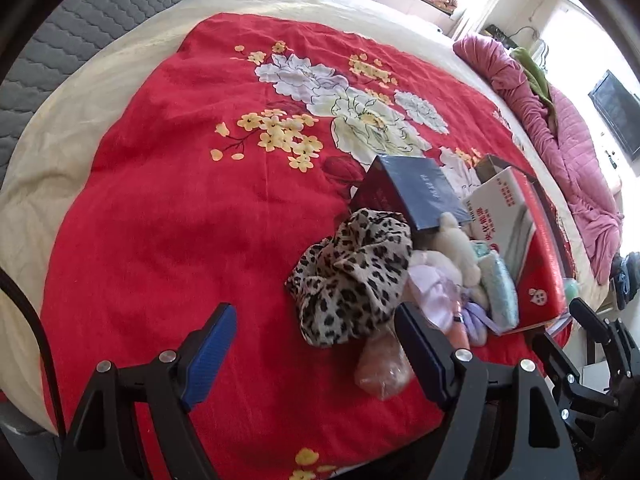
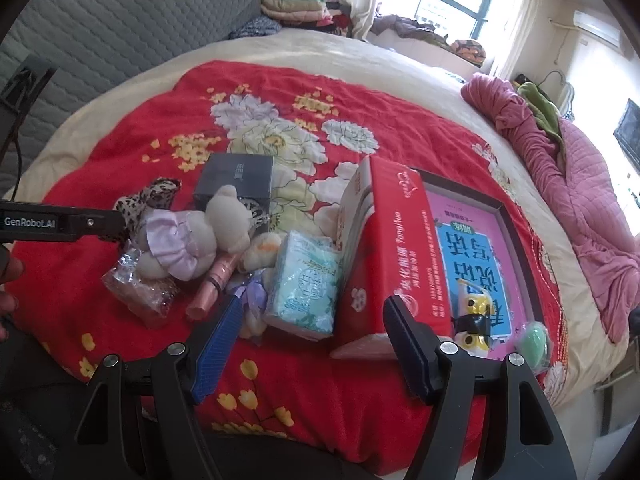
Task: Organize soft objects
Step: 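Grasp the leopard scrunchie with the left tool while the right tool grasps the light-blue tissue pack, then carry the scrunchie and tissue pack over the pink tray with both tools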
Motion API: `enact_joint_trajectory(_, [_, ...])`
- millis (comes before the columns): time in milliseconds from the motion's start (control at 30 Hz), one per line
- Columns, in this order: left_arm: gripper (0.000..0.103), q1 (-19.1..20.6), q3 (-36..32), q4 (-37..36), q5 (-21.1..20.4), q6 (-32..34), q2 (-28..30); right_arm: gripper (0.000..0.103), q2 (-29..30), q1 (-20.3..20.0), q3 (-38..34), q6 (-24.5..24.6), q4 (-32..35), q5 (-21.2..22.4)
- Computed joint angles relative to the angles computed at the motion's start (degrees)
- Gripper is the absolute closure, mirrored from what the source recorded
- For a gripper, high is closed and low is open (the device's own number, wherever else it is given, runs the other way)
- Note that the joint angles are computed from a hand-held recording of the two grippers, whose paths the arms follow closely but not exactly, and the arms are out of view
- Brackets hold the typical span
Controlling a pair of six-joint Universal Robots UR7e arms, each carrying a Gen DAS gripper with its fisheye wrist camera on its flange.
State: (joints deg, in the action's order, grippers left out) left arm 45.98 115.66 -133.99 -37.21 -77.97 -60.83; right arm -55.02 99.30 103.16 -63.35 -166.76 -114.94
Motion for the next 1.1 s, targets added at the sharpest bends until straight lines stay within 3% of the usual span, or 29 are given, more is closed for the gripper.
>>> enact_joint_trajectory(333, [0.03,1.7,4.0,-13.6,-1.1,6.6,-0.6,0.029,9.2,2.2,-2.9,-3.6,-9.9,-9.4])
enact_joint_trajectory(467, [0.038,2.1,4.9,-18.0,-1.7,9.2,-0.5,0.044,11.8,2.3,-3.8,-5.0,-12.3,-11.9])
enact_joint_trajectory(533, [0.042,2.7,5.6,-22.1,-3.0,11.5,-0.3,0.057,12.3,2.1,-4.7,-4.0,-10.7,-12.5])
enact_joint_trajectory(600, [0.05,3.3,6.1,-25.3,-4.2,13.2,-0.1,0.066,12.0,1.8,-5.2,-2.2,-8.8,-11.8])
enact_joint_trajectory(667, [0.065,3.8,6.6,-29.0,-5.6,14.9,0.3,0.071,11.5,1.5,-5.4,-0.8,-7.0,-10.6])
enact_joint_trajectory(800, [0.086,4.4,7.6,-34.5,-7.0,16.8,0.7,0.076,9.1,0.8,-6.3,5.3,-0.8,-6.9])
enact_joint_trajectory(933, [0.092,3.8,8.8,-37.7,-5.6,17.0,0.5,0.076,6.7,0.4,-7.4,10.0,4.8,-2.8])
enact_joint_trajectory(1100, [0.093,2.2,9.4,-36.0,-2.6,15.6,-1.1,0.076,4.7,0.0,-8.4,13.8,9.4,1.1])
